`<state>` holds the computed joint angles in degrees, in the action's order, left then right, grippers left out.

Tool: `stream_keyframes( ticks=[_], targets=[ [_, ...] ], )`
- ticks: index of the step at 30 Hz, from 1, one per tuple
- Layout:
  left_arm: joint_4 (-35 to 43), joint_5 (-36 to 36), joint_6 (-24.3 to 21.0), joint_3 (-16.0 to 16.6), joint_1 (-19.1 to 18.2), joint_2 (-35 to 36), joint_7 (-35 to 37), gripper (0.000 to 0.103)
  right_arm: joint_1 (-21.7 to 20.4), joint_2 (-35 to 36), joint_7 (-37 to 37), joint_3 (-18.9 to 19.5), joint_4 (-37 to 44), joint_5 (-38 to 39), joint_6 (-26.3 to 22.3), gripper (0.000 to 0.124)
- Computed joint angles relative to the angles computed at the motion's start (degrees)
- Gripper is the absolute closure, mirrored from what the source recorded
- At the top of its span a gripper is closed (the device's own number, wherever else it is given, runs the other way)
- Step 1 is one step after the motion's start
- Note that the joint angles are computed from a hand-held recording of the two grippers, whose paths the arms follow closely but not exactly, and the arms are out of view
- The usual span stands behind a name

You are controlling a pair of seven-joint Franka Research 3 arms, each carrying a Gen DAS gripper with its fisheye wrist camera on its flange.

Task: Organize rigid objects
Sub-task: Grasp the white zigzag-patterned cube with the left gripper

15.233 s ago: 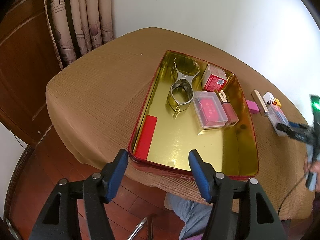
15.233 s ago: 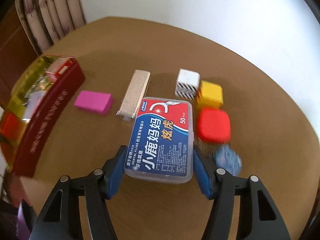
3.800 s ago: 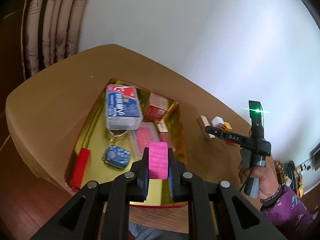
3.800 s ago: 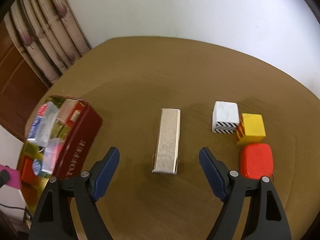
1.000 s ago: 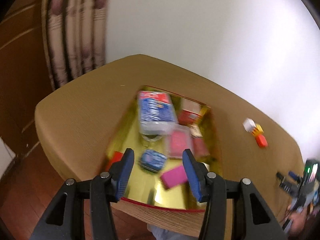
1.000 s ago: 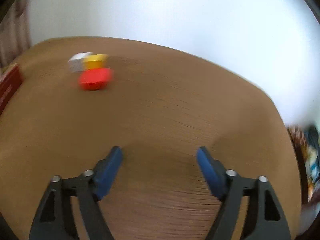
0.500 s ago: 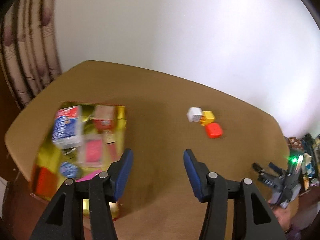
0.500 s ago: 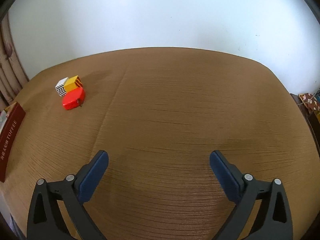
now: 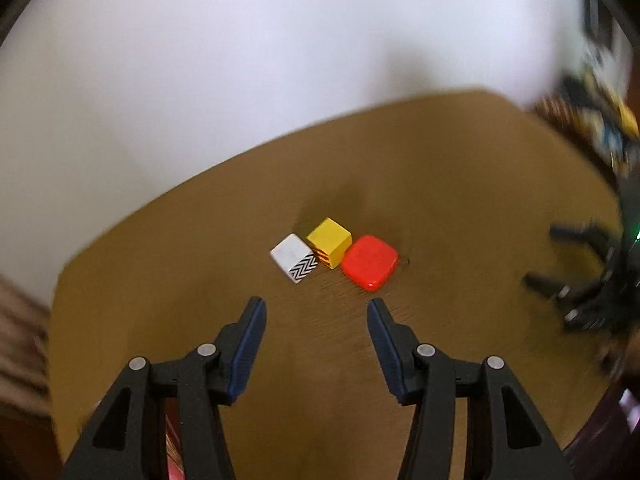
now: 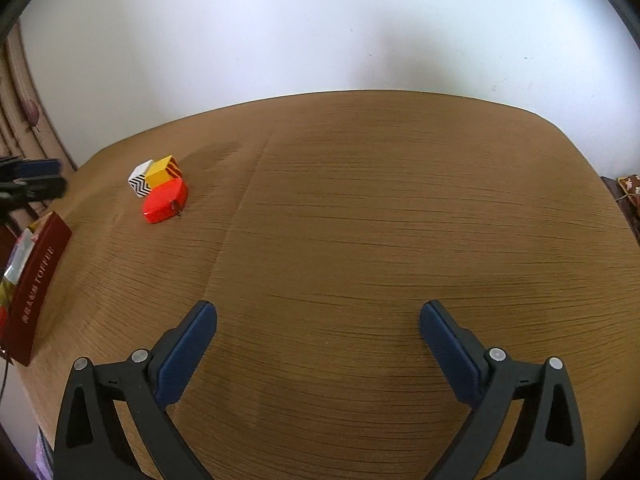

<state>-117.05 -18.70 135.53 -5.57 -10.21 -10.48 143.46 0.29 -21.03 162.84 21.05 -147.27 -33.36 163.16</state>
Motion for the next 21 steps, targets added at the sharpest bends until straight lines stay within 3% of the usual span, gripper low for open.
stream_keyframes(
  ticks=[3,5,10,16,21],
  targets=[
    [3.5,1.4,-1.4,-0.6,-0.1,3.9,2.4,0.049,0.0,-0.6,-0.1,-0.2,-0.8,0.0,1.5,0.023],
    [7.9,1.9,-5.8,-1.2,0.4,7.4,3.2,0.049,-1.2,-0.1,0.6,0.7,-0.4,-0.5,2.6,0.023],
    [12.6,7.1,-4.9,-3.7,1.8,13.2,3.7,0.049,-1.7,-2.2,-0.6,0.8,-2.6,1.2,4.8,0.023],
    [20.5,9.4,-11.0,-5.8,3.5,19.6,6.3,0.049,-2.4,-4.2,-4.6,1.7,-4.5,5.9,6.3,0.023],
    [24.4,12.5,-11.8,-7.0,3.4,23.2,7.6,0.049,-4.4,-4.6,-6.5,4.0,-4.7,8.8,6.8,0.023]
  ],
)
